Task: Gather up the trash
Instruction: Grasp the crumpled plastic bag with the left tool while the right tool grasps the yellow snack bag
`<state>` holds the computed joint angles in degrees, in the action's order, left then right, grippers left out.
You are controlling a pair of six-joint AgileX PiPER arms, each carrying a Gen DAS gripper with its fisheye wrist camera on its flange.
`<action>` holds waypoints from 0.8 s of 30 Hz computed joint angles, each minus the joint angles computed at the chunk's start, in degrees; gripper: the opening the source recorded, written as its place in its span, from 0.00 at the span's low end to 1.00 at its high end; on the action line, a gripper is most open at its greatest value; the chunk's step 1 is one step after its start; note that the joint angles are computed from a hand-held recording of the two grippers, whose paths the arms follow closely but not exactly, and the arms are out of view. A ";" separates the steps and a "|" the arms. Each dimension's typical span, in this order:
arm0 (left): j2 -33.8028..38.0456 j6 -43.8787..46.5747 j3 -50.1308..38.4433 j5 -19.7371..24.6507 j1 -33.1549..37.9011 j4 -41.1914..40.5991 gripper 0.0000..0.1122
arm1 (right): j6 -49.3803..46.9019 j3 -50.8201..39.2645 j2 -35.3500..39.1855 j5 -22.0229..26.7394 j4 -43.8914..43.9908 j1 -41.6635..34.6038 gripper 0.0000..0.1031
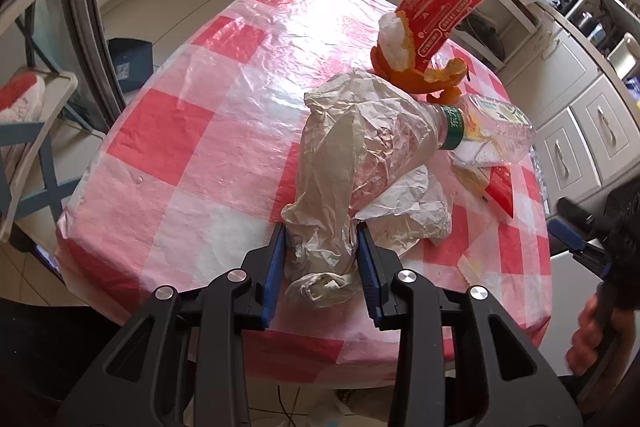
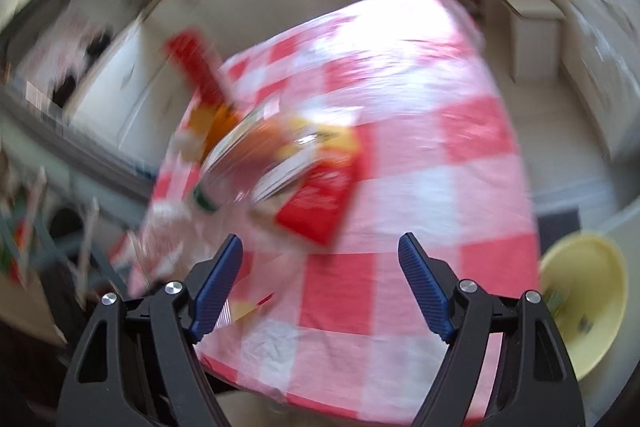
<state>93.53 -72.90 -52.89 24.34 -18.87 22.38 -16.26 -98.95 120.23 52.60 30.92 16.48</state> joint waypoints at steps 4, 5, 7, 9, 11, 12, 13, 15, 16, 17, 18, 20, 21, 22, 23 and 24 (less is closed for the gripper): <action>-0.35 0.51 0.48 -0.54 0.13 -0.24 0.29 | 3.38 -1.81 1.79 -1.25 -7.71 4.85 0.75; -0.50 0.84 0.73 -0.77 0.29 -0.42 0.29 | 4.80 -2.52 2.42 -1.39 -9.03 5.24 0.75; -0.63 2.37 1.11 -1.52 0.90 -1.64 0.29 | 7.37 -5.15 4.31 -1.13 -10.70 5.44 0.75; -0.73 4.04 1.22 -1.98 1.45 -3.09 0.29 | 9.67 -8.35 6.55 -0.19 -12.08 5.59 0.75; -0.80 5.32 1.39 -2.42 1.86 -4.09 0.29 | 12.57 -12.23 9.44 1.72 -13.91 6.06 0.75; -0.75 5.83 1.37 -2.54 2.04 -4.49 0.29 | 13.71 -13.83 10.69 2.40 -14.56 6.31 0.75; -0.82 6.35 1.51 -2.75 2.24 -4.88 0.29 | 14.01 -14.21 10.96 1.79 -15.33 6.75 0.70; -0.77 7.38 1.53 -2.99 2.53 -5.54 0.30 | 14.66 -16.14 12.17 1.93 -17.74 7.96 0.60; -0.79 7.87 1.64 -3.18 2.71 -5.87 0.30 | 15.74 -16.70 12.46 1.80 -19.97 8.99 0.46; -0.80 8.58 1.73 -3.43 2.93 -6.41 0.30 | 15.83 -17.21 12.79 1.71 -22.06 9.90 0.36; -0.83 8.86 1.74 -3.52 2.99 -6.66 0.30 | 15.44 -18.10 13.32 2.21 -23.33 10.58 0.12; -0.65 9.66 1.70 -3.96 3.35 -7.49 0.30 | 14.32 -18.95 13.89 3.07 -21.56 10.30 0.04; -0.68 9.58 1.75 -4.05 3.32 -7.55 0.30 | 13.69 -18.37 13.44 2.58 -20.23 9.96 0.03; -0.70 9.55 1.82 -4.16 3.32 -7.65 0.30 | 13.19 -17.32 12.66 1.73 -19.07 9.68 0.03; -0.76 9.04 1.85 -4.09 3.22 -7.28 0.30 | 12.68 -16.22 11.74 0.83 -17.42 9.34 0.03; -0.96 8.24 2.09 -4.09 2.98 -6.71 0.30 | 11.19 -14.41 10.25 -0.47 -14.28 8.39 0.02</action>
<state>92.57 -64.66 -50.80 20.26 -15.89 15.67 -5.07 -113.36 130.48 52.13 16.64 24.87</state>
